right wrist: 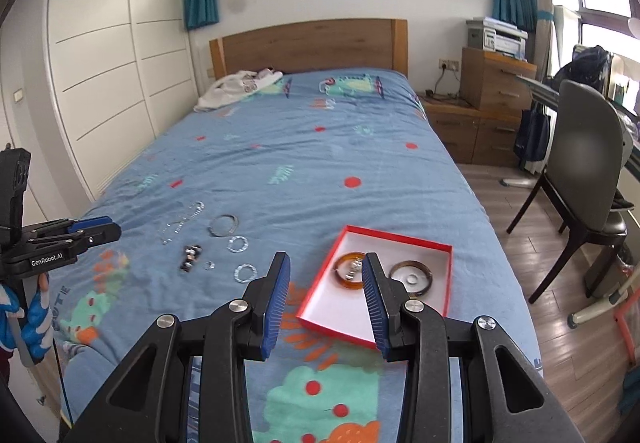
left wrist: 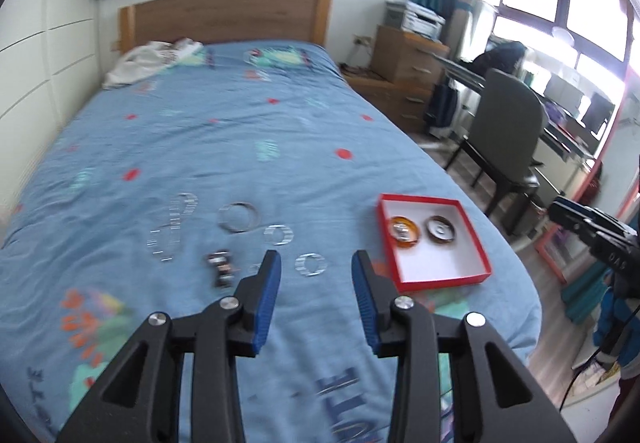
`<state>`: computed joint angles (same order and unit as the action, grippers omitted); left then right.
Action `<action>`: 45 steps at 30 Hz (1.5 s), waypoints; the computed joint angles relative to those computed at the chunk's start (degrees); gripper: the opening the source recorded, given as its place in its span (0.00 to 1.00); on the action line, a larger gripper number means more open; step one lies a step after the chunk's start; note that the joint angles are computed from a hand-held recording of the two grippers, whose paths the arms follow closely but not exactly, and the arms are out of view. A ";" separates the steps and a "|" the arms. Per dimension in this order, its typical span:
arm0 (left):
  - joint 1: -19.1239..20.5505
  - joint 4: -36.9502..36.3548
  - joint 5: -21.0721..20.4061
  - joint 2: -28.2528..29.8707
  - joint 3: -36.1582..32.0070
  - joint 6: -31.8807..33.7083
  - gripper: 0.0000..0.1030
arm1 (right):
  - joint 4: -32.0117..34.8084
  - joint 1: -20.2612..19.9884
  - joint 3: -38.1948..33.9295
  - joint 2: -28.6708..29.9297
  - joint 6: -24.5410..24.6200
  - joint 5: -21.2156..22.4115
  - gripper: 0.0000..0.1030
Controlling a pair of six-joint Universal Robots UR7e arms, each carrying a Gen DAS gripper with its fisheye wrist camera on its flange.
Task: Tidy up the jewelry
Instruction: 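Move both tools back over the remaining jewelry on the bed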
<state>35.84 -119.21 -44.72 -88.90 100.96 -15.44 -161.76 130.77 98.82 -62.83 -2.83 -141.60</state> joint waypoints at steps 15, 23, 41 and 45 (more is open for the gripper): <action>0.97 9.53 9.33 -17.54 4.12 -7.03 0.34 | -2.59 4.95 -3.38 6.68 0.34 1.60 0.36; 4.25 10.96 9.02 -17.65 5.63 -8.37 0.34 | -2.61 2.88 -3.17 9.17 2.20 4.79 0.36; 14.59 -4.74 -2.40 -6.92 9.15 0.41 0.34 | -2.31 -4.90 -2.34 13.46 5.37 10.76 0.36; 16.17 -6.67 -4.48 -4.15 8.84 1.75 0.34 | -1.89 -6.38 -2.69 14.51 5.14 11.88 0.36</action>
<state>52.01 -125.88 -49.20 -93.05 109.80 -13.69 -163.65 124.39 96.13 -48.33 2.32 -129.71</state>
